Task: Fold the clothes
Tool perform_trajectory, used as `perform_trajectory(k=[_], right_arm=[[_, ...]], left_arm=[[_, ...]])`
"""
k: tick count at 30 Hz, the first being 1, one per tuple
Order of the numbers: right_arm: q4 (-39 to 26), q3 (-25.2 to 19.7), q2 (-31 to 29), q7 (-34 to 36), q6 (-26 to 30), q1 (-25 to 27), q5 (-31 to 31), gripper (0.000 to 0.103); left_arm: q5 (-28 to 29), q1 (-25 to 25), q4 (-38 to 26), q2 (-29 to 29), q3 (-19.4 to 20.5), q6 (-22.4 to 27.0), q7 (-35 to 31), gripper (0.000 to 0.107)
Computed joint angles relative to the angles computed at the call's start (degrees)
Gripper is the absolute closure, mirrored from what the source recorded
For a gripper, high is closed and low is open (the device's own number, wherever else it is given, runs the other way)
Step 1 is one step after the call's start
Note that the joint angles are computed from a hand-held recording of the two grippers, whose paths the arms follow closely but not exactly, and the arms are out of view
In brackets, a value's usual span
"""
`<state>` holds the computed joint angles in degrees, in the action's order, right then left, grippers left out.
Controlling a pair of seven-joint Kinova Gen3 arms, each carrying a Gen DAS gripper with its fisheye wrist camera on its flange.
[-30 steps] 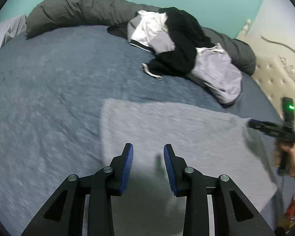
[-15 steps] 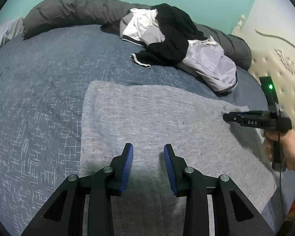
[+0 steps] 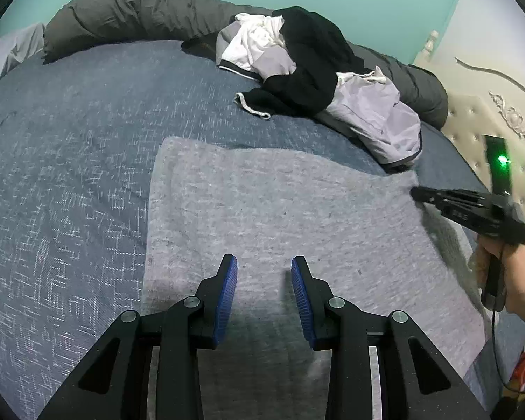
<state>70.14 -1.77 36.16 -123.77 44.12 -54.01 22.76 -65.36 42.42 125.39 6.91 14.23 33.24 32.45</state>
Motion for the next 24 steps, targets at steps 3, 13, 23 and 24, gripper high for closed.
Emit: perform_trajectory(k=[3, 13, 23, 24], right_arm=[[-2.38, -1.18, 2.01, 1.13, 2.29, 2.12, -2.93, 0.100], [4.89, 2.42, -3.65, -6.43, -3.97, 0.03, -0.16, 0.089], [2.21, -4.22, -1.25, 2.11, -1.23, 7.07, -8.70, 0.089], [0.86, -4.16, -0.09, 2.75, -0.04, 7.05, -9.21, 0.089]], left_arm=[[0.31, -0.17, 0.05, 0.01, -0.06, -0.37, -0.33, 0.072], [-1.24, -1.68, 2.15, -0.77, -0.73, -3.83, 2.89, 0.072], [0.38, -1.54, 1.65, 0.49, -1.01, -3.75, 0.74, 0.072], [0.55, -1.40, 1.61, 0.55, -1.10, -3.66, 0.49, 0.072]])
